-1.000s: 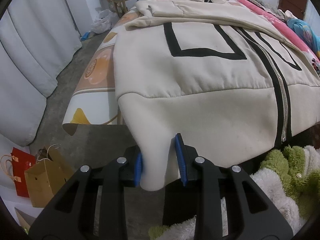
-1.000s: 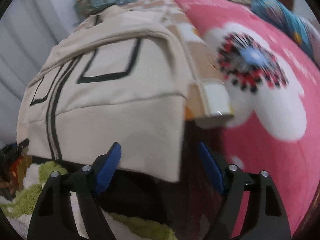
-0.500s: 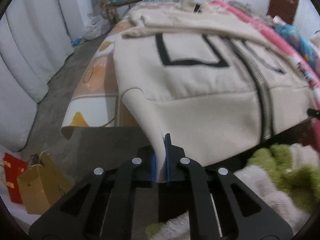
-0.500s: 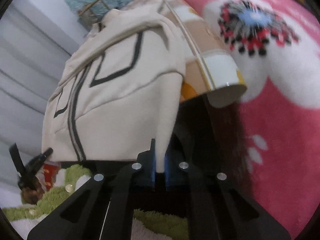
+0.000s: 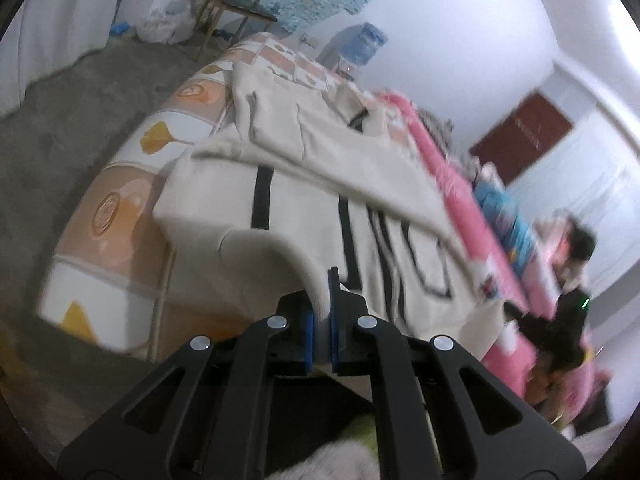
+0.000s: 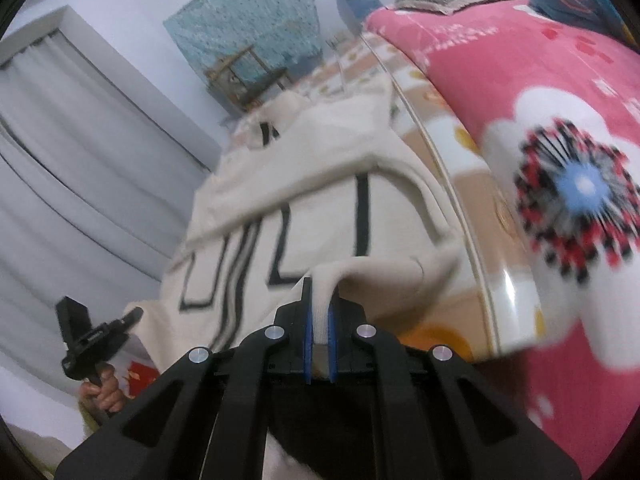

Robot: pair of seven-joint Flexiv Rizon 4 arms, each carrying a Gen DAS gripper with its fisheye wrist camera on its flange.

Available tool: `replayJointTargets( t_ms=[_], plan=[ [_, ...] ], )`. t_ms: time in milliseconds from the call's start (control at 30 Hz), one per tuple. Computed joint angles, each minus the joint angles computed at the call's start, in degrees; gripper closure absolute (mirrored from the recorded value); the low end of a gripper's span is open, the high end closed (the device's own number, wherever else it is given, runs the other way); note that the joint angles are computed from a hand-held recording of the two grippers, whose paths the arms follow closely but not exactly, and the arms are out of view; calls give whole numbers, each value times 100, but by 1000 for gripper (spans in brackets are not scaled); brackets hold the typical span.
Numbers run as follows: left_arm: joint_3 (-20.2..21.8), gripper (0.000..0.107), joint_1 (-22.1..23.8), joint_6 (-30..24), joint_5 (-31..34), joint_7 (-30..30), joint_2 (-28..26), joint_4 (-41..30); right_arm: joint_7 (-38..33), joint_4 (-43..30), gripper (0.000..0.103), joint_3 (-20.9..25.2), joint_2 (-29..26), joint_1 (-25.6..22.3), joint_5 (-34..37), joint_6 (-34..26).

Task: Fold large clothes
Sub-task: 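Lift the hem with both grippers and fold it toward the collar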

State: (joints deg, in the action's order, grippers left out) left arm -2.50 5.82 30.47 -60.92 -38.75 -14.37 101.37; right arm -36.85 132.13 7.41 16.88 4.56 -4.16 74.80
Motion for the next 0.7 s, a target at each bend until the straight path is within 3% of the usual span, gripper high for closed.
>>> replayJointTargets(
  t_ms=[267,367,500,633,700],
  plan=[
    [-315,101,119,228,-304,-916,-890,-880,-577,-893,97,-484,-1041,55,516,456],
    [-419,97,150,415,-279,-1120,-1137,-1083,-435,-1057,95,-460,-1414,-151,220,558],
    [-462,78,86,1149,-112,-1240,-1251,-1110,27,-999,74,-505,-1666,-385,-586,521],
    [-515,74,218,1332,-134,-1095,-1165,-1016,589,-621,55,-474,-1376,-666,-1526,477],
    [-439,64,185,1434,185,-927,-1046,-939,594,-499,48,-425,-1241,-756,-1755,369]
  ],
)
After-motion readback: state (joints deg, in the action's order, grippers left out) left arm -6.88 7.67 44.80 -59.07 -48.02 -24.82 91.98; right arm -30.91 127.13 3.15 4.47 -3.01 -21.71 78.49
